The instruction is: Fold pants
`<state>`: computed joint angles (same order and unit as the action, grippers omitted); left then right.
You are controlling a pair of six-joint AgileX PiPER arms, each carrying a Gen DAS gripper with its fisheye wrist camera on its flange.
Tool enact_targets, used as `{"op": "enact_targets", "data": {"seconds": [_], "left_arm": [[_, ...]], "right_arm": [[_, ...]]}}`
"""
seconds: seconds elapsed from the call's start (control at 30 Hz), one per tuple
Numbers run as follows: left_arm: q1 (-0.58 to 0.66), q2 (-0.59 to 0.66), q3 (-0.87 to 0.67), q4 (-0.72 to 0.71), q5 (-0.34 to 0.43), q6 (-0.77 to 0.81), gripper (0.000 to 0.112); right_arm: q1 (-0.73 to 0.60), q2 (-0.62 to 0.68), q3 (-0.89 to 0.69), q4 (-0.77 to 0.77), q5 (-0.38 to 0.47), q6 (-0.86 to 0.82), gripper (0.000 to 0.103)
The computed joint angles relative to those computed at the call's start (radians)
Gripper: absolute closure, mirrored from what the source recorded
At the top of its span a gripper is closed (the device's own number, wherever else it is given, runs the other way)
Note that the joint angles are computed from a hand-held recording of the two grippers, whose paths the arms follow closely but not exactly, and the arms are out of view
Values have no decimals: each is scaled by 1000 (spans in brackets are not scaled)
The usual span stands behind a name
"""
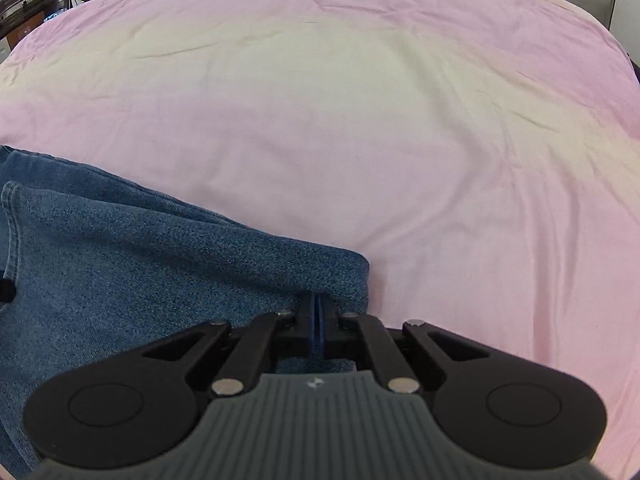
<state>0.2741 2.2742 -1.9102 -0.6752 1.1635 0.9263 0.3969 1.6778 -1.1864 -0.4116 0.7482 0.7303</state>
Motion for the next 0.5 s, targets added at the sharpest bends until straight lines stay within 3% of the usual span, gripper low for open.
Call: {"op": "enact_targets", "data": {"seconds": [0.37,0.5], "left_arm": [[-16,-33,45,15,-47,42,99],[-22,-39,52,21,-57,50,98]], "right_arm": [[202,-305,108,118,213,-11,103],[287,-310,138,92,254,23,103]]}}
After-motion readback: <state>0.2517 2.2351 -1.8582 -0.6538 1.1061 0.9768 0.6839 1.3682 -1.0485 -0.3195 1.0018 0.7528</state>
